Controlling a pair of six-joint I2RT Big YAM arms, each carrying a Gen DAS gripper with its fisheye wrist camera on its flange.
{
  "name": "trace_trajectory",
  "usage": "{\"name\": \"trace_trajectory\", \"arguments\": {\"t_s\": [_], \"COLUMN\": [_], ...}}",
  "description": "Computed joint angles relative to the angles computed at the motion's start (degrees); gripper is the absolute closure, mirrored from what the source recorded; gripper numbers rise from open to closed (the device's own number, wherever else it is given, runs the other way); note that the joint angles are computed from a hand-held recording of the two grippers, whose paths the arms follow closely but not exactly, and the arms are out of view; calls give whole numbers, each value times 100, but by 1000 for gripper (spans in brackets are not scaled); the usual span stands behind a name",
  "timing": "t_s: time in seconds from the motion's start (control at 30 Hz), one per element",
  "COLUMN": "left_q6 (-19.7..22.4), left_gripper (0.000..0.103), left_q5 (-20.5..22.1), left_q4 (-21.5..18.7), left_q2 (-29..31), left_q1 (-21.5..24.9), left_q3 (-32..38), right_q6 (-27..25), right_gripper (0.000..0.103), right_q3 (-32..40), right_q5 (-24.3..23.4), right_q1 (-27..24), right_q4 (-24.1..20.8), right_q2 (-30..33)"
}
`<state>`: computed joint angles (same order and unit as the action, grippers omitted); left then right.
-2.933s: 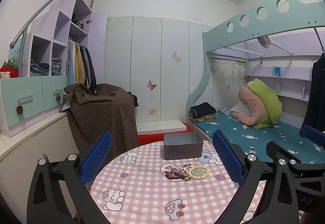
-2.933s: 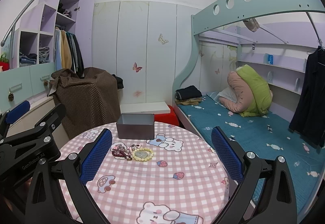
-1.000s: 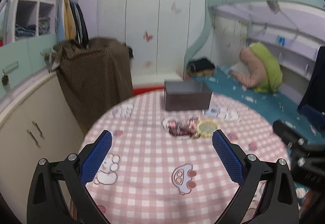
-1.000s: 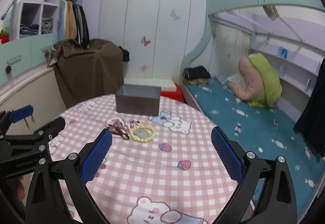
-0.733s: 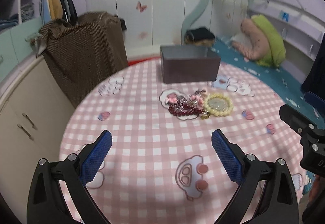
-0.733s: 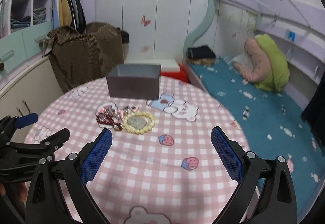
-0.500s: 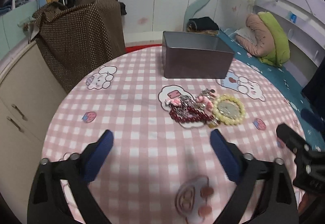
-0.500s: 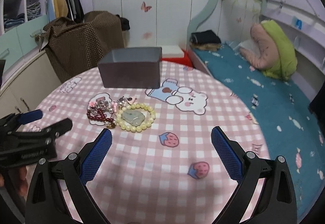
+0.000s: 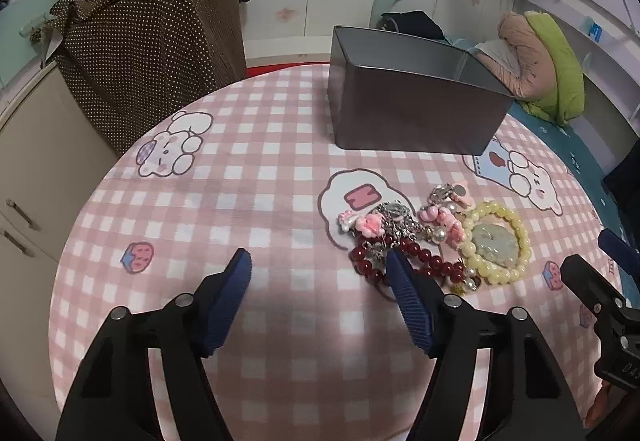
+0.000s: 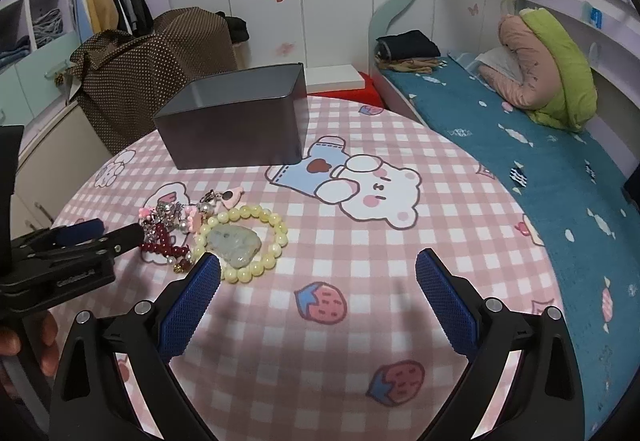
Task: Organize jewelry
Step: 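Move the right tool toward the yellow bead bracelet on the table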
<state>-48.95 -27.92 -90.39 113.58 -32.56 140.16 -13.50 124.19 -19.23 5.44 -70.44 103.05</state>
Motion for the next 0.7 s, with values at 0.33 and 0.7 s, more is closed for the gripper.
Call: {"name": "trace_trajectory", "arguments": {"t_s": [0.33,0.7], "left_q6": [-77,-42], "left_gripper": [41,42], "left_q5": [-79,-112], "left_q4": [26,-282], "left_q2": [-334,-701], "left_q1": [32,-24], "left_q3": [-532,-954], "right_q6": [-31,-36], "right_gripper": [8,8], "right_q3": [201,200], "right_q5": [10,-10], "right_q1": [28,68], "right_q4": [-184,-247], "right_q2": [182,167]}}
